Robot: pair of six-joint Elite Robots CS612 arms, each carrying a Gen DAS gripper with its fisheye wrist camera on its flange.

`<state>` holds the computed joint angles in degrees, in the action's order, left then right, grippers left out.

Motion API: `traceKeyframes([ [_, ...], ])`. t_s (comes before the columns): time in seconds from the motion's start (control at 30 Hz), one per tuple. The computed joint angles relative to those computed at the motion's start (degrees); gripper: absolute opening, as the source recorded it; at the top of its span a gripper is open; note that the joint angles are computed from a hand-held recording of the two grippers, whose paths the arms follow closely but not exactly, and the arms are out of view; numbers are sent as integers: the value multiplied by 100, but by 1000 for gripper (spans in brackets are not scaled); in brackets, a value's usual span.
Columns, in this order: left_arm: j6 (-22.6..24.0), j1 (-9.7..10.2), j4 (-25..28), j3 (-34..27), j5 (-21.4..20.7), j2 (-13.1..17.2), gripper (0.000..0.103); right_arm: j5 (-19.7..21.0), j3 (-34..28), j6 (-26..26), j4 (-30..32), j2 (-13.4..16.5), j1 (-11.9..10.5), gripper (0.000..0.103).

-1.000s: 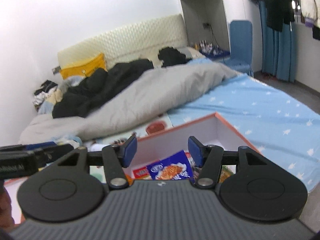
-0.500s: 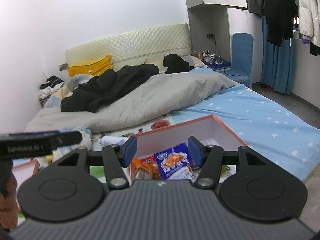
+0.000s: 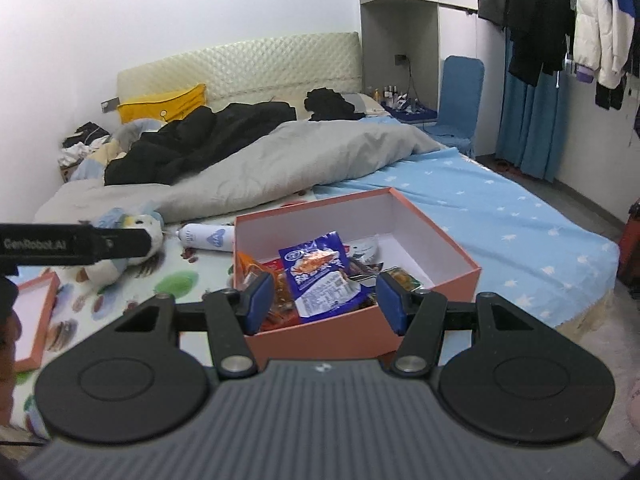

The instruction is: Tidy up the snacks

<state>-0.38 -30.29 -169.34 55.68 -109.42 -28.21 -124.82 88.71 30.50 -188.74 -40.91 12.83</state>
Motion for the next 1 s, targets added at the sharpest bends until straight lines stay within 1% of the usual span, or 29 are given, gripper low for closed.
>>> traceKeyframes([
  [0.1, -4, 3, -184, 136, -8, -41, 100, 47, 68, 69, -37, 2, -3, 59],
  [0.17, -7, -11, -292, 228, 103, -76, 101, 37, 113, 140, -71, 5, -2, 59],
  [0.23, 17, -27, -320, 301, 167, -112, 101, 73, 177, 237, -37, -31, 1, 59],
  [0.4, -42, -75, -364, 502, 284, -220, 101, 109, 299, 212, -219, -56, 42, 59],
  [0.47, 41, -98, -532, 628, 317, -271, 101, 146, 344, 280, -256, -67, 46, 59],
  [0.53, -31, -123, -822, 754, 469, -309, 102, 121, 355, 273, -275, -66, 48, 59],
  [0.57, -92, -122, -843, 775, 449, -323, 102, 89, 363, 282, -290, -66, 50, 59],
  [0.67, -146, -110, -762, 797, 350, -351, 102, 44, 395, 352, -319, -82, 37, 59],
  [0.77, -51, -135, -704, 881, 456, -399, 102, -6, 415, 410, -339, -94, 30, 59],
  [1.0, 48, -138, -589, 966, 503, -444, 102, -2, 446, 425, -351, -111, 19, 59],
])
